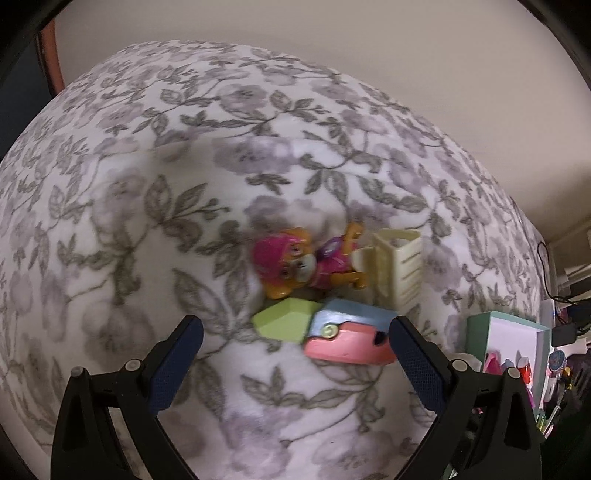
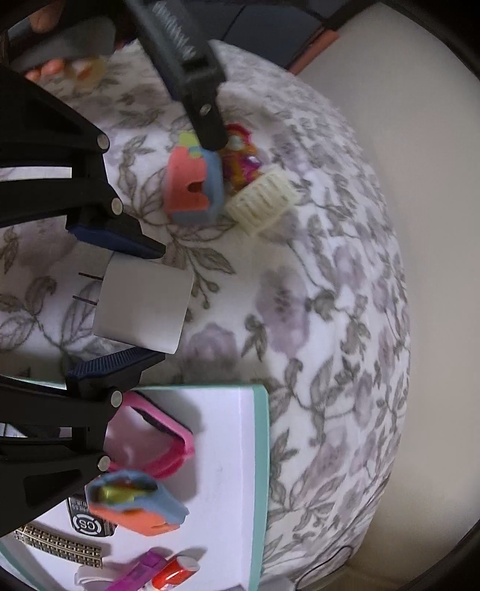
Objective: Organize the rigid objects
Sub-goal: 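Grasp the white charger with the right gripper while the left grasps the second orange-blue block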
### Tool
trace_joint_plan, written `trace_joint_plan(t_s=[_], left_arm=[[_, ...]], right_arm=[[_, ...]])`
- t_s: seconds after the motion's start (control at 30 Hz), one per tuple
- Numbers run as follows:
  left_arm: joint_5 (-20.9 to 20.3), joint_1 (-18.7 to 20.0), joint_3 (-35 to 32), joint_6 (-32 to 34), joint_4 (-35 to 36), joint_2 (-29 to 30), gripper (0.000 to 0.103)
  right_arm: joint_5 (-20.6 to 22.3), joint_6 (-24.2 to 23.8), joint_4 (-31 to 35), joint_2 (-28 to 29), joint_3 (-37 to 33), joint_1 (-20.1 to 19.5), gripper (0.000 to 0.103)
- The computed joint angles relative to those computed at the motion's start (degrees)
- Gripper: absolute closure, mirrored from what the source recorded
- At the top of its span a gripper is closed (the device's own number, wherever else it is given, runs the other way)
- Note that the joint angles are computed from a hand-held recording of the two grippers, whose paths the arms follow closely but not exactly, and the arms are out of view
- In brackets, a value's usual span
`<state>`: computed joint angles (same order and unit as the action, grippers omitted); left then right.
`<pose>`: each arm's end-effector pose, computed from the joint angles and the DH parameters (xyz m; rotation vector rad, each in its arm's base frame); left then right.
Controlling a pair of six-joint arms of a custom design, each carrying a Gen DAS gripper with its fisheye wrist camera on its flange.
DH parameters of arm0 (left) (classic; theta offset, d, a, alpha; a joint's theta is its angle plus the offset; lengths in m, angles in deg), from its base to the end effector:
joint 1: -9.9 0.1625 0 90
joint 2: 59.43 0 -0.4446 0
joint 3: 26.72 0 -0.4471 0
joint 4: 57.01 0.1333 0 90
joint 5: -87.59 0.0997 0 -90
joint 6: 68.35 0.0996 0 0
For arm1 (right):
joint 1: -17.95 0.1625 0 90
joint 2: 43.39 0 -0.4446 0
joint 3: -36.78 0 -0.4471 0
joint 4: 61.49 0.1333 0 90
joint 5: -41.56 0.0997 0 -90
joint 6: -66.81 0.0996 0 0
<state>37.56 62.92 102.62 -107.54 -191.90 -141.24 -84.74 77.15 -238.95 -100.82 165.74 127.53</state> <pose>-0.1199 -0.4872 0.1919 -0.0274 2.5162 -0.5188 0.2372 -0.4451 0.0633 0.0886 -2.5449 0.5591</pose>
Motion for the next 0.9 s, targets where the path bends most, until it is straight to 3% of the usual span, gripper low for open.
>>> trace_joint_plan(t_s=[0.07,0.13,0.27,0.5,0.77,0.9], left_arm=[[-0.31,-0.14,-0.1,1.06,-0.95,0.9,0.003],[-0.19,-0.38,-0.22,1.86,-1.08,1.63,0.003],[0.25,-0.85,-0.44,3.64,-2.13,3.11,0.003],[1.46,-1.78,-0.96,7.03,-2.24,6.03,0.003],[5.6,-3.76,-1.85,8.26,2.87,8.84,0.003],[6.49,-3.76,-2.32,6.22,5.64,8.97,0.013]], right_arm=[[-2.67,0.25,0.0,-0.95,-0.07,0.88,0.051],[-0.89,-0.25,-1.14,-2.5,0.48,0.65,0.051],[-3.76,0.03,-2.31,-3.89,0.46,1.91,0.051],[-2.61,2.25,-2.6,-7.97,1.72,1.13,0.051],[-2.08,3.49,-0.9,-9.03,1.97,0.37,0.051],[-1.96,4.38,-0.07,-9.37,2.11,0.01,0.051]])
